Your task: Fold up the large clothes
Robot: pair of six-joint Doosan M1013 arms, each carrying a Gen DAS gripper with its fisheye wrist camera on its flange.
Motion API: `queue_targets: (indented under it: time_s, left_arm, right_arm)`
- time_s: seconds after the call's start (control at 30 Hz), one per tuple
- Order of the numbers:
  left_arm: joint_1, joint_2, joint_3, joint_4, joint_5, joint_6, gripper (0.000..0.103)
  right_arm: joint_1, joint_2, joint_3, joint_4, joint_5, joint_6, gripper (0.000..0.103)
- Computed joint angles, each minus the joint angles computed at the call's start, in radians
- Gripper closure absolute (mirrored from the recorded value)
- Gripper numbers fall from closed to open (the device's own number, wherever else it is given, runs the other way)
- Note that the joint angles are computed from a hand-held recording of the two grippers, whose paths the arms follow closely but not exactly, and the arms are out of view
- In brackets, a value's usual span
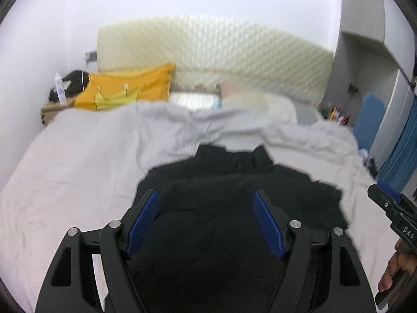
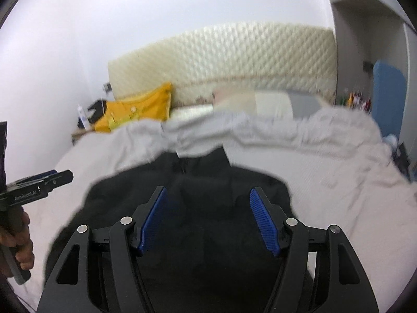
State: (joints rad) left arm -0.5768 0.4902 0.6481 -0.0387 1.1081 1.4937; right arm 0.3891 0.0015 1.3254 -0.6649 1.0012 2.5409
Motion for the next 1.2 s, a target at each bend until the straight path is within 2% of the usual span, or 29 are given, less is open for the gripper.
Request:
queue_targets:
  time_s: [0.13,0.47,0.7,0.8,1.0,1.2]
  left_arm:
    - [-0.002,-0.065,0.004,-0.011,-0.011,0.001,0.028]
    - [-0.022,-0.248,0.058,-0.006,-0.039,0.027,0.028]
    - [-0.034,-0.342,0.118,0.009,-0.032,0.029,0.028]
    - [-0.022,-0.383,0.178,-0.038,-0.017,0.04,0.028]
    - [0.014,-0.434,0.324,-0.123,-0.007,0.056,0.028]
    - [0.053,-0.449,0.482,-0.147,-0.009,0.06,0.028]
  right_arm:
    - [0.073,-0.019,-0.074,-0.089,0.069,0.012,0.035]
    - [0.298,-0.025,-0.245,-0.31,0.247,0.032,0.033]
    - [0.391,-0.036,-0.272,-0.347,0.328,0.058,0.033]
    - [0.415,-0.057,-0.242,-0.321,0.355,0.102,0.03]
    - [0.412,-0.127,-0.092,-0.25,0.353,0.229,0.029]
    - [0.365,-0.201,0.086,-0.141,0.331,0.34,0.029]
